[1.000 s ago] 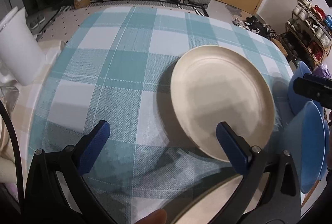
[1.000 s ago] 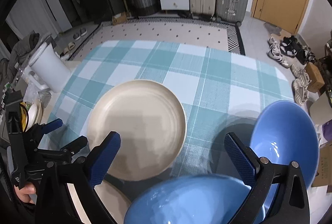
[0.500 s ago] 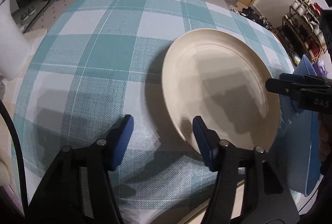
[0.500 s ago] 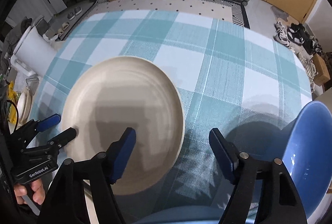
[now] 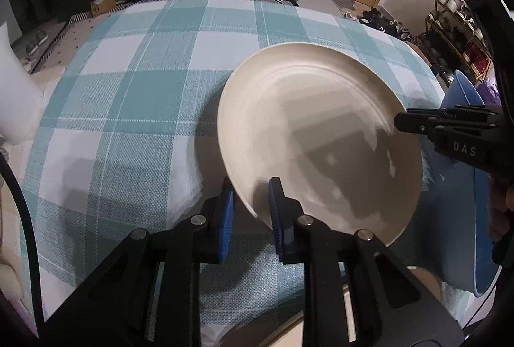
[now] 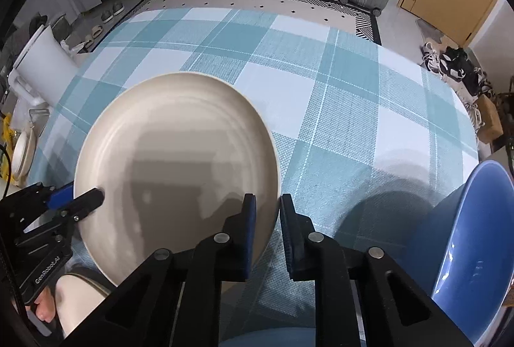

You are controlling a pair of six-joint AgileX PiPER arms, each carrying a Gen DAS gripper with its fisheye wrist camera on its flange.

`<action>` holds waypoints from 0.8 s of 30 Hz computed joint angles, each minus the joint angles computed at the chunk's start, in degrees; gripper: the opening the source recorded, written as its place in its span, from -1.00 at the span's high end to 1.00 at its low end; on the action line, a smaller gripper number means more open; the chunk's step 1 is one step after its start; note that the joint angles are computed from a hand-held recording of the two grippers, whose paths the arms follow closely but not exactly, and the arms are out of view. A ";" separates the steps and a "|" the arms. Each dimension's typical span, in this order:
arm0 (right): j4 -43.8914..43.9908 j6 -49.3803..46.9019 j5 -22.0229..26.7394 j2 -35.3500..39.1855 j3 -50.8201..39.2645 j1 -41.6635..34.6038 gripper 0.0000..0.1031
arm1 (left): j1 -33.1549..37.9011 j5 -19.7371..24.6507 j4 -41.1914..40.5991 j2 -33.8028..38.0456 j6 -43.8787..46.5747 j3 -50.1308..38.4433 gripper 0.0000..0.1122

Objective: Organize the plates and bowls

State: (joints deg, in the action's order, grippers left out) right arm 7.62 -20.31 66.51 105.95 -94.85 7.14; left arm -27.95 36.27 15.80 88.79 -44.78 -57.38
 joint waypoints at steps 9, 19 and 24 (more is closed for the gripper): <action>0.94 -0.41 -0.68 -2.77 1.07 -0.36 0.70 | -1.67 2.55 2.43 -4.08 -2.88 0.57 0.68; 2.07 -0.67 -0.74 -7.63 2.77 0.34 0.70 | -4.85 7.34 6.39 -10.35 -7.74 1.48 0.68; 2.40 -0.41 -0.41 -10.17 3.60 1.01 0.69 | -7.24 10.97 8.61 -14.39 -10.37 1.77 0.68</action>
State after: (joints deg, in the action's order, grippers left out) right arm 10.02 -20.72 66.10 95.78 -91.25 8.15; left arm -35.18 47.24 24.41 74.40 -55.14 -55.62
